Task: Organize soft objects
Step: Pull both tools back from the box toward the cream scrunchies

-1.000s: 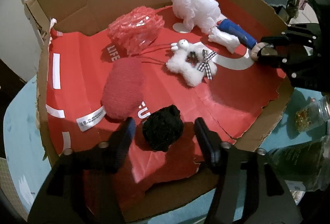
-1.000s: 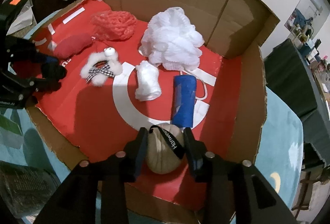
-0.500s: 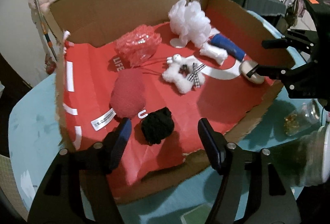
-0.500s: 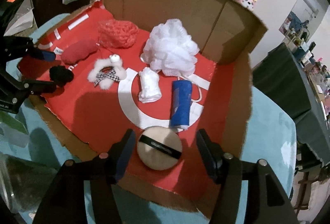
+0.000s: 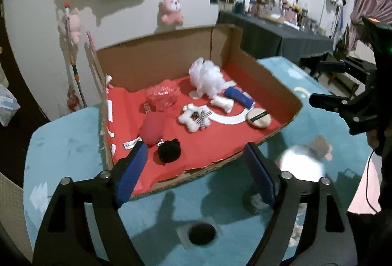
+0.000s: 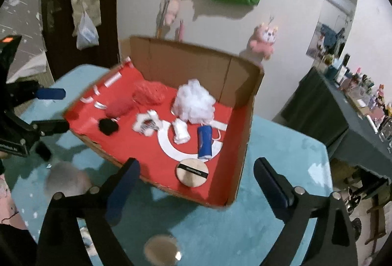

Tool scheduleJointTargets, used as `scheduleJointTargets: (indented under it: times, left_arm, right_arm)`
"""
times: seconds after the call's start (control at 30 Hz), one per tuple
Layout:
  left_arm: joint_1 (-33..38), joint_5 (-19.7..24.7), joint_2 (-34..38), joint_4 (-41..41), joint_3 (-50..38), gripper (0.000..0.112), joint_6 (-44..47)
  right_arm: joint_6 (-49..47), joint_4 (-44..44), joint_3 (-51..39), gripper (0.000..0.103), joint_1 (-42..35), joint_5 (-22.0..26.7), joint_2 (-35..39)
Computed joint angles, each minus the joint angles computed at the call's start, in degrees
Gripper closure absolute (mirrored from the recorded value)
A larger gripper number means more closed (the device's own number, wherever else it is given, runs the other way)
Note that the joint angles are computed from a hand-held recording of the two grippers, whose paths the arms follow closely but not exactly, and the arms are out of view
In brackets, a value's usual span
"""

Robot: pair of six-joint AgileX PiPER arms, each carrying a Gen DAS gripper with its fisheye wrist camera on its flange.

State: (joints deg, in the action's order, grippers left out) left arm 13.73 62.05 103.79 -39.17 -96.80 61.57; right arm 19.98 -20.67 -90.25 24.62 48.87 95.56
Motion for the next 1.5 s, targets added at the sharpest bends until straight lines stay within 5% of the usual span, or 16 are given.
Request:
scheduleJointTargets:
  times: [0.23,0.53,0.67,0.93,1.1,1.5]
  left_arm:
    - [5.29,-1.09,-12.19,-9.07,14.12,0.023,8.7]
    - [14.37,0.66,-25.4,-22.07,32.26,0.019,20.48]
    - [18.18,1.36,-30.28,-25.73,40.35,0.017,25.47]
    - [21.28,-1.75,-36.01,-29.36,53.72,0.016,33.53]
    - [19.44,-5.58,-35.86,-29.36,58.88,0.016,35.97]
    - [11.63,-14.13,-30.87,-26.91,61.36,0.016,33.99]
  right_arm:
    - [13.8,-12.63,10.15,0.0,9.55,-1.33,-11.47]
    - [39.28,-33.97,22.26,0.0,27.22,6.16,-20.03]
    - [53.35,-42.58,29.02,0.0,35.8,13.09,-22.1]
    - [72.11,-47.84,38.91,0.0,44.43,19.52,-22.14]
    - [80.8,-48.2,44.35,0.0,43.15,15.51,-20.87]
    - [84.62,-47.22,49.94,0.0,34.18,0.88,-19.36]
